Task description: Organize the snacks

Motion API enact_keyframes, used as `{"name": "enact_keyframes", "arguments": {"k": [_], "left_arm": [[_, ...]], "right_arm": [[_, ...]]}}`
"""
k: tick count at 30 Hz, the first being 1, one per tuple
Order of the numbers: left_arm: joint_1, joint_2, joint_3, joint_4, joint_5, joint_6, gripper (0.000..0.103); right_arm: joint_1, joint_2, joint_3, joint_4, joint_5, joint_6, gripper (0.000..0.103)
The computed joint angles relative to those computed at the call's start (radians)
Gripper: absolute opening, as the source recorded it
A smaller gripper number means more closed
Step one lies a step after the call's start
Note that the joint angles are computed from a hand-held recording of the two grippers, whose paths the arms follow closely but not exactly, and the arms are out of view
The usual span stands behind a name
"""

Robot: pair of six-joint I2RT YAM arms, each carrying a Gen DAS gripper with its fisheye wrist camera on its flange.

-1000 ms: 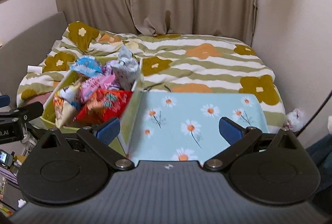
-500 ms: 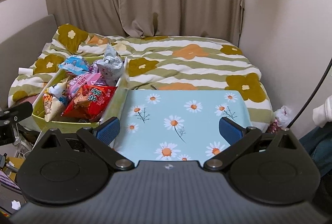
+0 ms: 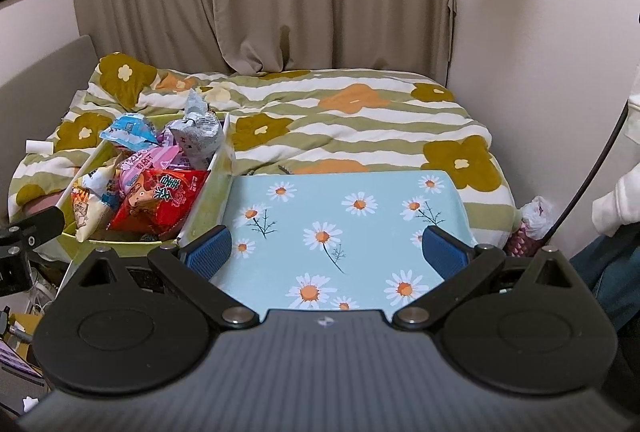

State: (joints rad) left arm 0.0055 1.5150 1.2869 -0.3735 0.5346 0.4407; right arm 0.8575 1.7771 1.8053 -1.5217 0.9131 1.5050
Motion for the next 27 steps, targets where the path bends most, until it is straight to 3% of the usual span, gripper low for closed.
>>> {"name": "enact_keyframes", "arguments": {"k": [27], "left_arm": [[-0.01,0.026,0.025,-0.016,-0.005,-0.004,0.103]], "right_arm": [[-0.023,0.007,0.003,0.041,-0.005,-0.047,0.103]]}}
